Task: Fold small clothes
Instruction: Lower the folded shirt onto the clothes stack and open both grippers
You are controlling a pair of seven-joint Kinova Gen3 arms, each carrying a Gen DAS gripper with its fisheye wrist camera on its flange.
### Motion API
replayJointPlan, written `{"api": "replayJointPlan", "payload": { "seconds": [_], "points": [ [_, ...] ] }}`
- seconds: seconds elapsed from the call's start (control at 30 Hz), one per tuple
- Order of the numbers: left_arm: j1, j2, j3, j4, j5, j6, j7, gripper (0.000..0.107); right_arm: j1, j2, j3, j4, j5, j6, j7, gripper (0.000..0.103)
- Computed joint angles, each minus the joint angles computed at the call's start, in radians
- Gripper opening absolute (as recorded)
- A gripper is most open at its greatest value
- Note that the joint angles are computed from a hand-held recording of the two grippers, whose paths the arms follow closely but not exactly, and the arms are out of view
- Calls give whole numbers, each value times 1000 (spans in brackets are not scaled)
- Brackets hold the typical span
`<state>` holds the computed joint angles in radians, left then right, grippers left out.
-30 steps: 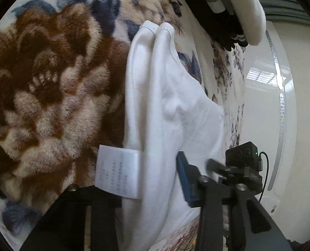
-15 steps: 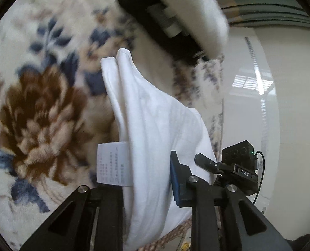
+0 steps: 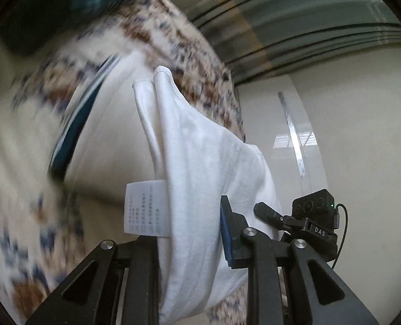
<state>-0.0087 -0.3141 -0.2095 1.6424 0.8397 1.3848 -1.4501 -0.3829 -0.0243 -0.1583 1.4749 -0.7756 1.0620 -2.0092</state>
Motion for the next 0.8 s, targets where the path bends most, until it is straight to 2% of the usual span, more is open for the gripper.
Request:
{"api": "replayJointPlan", "payload": {
  "seconds": [0.07, 0.17, 0.2, 0.27, 0.33, 0.43, 0.53, 0.57, 0.6, 0.63, 0.67, 0.73, 0.77, 0.8],
  "points": [
    [48, 73, -48, -23, 16, -50, -59, 20, -17, 91, 42, -88, 1, 4, 62, 20],
    [176, 171, -166, -50, 5, -92, -136, 21, -18, 229, 74, -222, 2, 43, 116, 20],
    [195, 210, -190, -51, 8, -105, -155, 21, -12, 275, 74, -266, 13, 62, 113, 20],
    [179, 264, -183, -56, -8, -98, -172, 21, 25, 352, 19, -330, 61, 81, 91, 20],
    [102, 283, -106, -44, -17, -93, -169, 21, 36, 404, -22, -371, 120, 102, 58, 20],
    [-12, 265, 26, -40, -61, -100, -136, 26, 4, 434, 5, -396, 149, 137, 43, 20],
    [-112, 251, 165, -96, -163, -72, -71, 31, -96, 452, 116, -474, 189, 214, -12, 28],
    [-141, 249, 211, -118, -204, -76, -44, 41, -141, 461, 161, -517, 223, 254, -26, 31],
    [-178, 237, 258, -134, -244, -90, -30, 45, -186, 468, 204, -562, 264, 294, -42, 42],
    [-214, 217, 304, -141, -285, -103, -19, 54, -233, 473, 248, -606, 304, 334, -64, 51],
    [-254, 193, 350, -150, -326, -117, -17, 68, -279, 475, 290, -643, 343, 373, -85, 55],
    [-314, 164, 443, -155, -407, -157, 13, 88, -371, 484, 377, -714, 425, 455, -98, 76],
    [-339, 158, 486, -162, -448, -165, 32, 99, -418, 488, 416, -747, 465, 495, -102, 82],
    [-364, 152, 531, -177, -488, -156, 48, 103, -464, 497, 458, -784, 506, 536, -113, 93]
  ]
}}
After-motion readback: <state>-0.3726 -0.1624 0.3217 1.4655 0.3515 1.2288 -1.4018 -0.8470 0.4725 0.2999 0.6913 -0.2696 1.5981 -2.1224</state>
